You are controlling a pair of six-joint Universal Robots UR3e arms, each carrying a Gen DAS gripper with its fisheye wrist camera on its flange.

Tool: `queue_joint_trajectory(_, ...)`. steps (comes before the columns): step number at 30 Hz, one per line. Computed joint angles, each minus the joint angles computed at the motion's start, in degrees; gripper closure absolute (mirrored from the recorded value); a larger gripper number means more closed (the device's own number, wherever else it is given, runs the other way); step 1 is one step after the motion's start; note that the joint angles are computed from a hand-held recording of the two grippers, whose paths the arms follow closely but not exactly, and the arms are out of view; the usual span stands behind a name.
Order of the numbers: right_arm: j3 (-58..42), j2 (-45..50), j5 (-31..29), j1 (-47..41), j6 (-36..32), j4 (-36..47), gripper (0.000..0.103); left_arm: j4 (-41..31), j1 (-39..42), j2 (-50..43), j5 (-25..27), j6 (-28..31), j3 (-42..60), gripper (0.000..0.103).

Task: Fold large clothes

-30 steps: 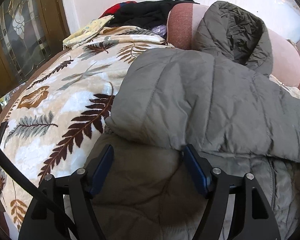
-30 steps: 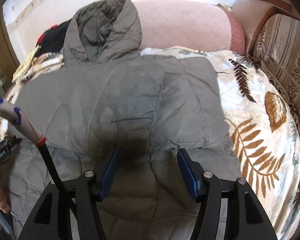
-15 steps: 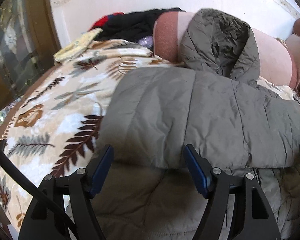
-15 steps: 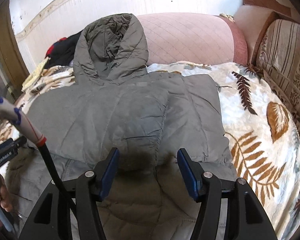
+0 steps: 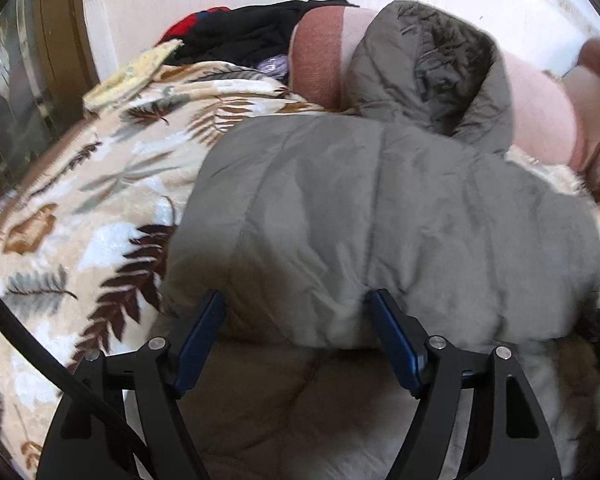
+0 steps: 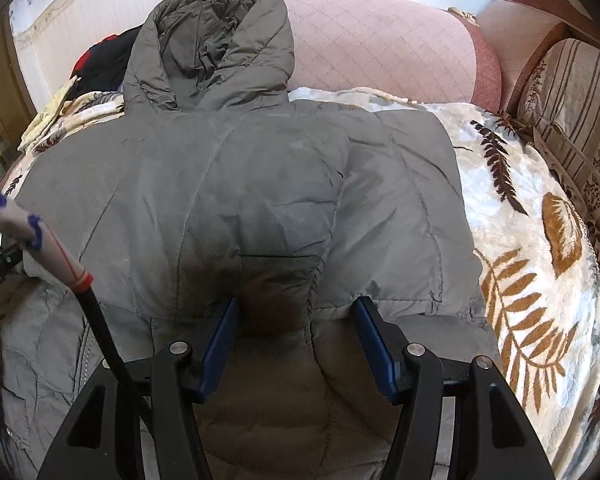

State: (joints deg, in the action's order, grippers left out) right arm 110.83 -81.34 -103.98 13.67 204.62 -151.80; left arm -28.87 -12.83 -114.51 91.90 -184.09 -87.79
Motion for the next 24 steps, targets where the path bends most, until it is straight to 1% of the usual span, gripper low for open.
queue_joint_trajectory(1,0.1,-0.5,-0.1,0.2,0.1,0.2,0.039,0.2,1.2,2.1,-3.6,0.0,-2.2,0.028)
queue_joint_trajectory(2,0.4,-1.1,-0.4,0.5,0.2,0.3,0.039,0.1,1.7,3.4,-5.3,0.1,-3.4,0.028)
queue_joint_trajectory(6,2.4,-4.7,-1.6,2.2,0.5,0.8,0.039,1.3,3.1,10.0,-8.7,2.4,-10.8,0.028)
queue_joint_trajectory(9,4.7,-8.0,-3.9,4.7,0.5,1.4,0.039,1.9,4.0,14.8,-10.3,3.9,-15.8,0.028)
queue_joint_trajectory(14,9.5,-13.3,-6.1,7.6,1.8,2.3,0.039,3.6,4.0,21.8,-9.6,7.4,-24.4,0.028)
queue_joint_trajectory(18,12.3,-16.9,-7.0,8.5,4.0,4.9,0.039,4.2,3.8,25.4,-8.8,10.0,-29.9,0.028)
queue_joint_trajectory(21,13.6,-18.8,-8.2,9.6,5.7,6.3,0.039,5.0,3.9,26.7,-8.1,11.0,-33.1,0.028)
queue_joint_trajectory(24,14.9,-20.2,-8.5,10.8,7.5,7.6,0.039,5.0,4.7,26.3,-7.9,10.3,-34.4,0.028)
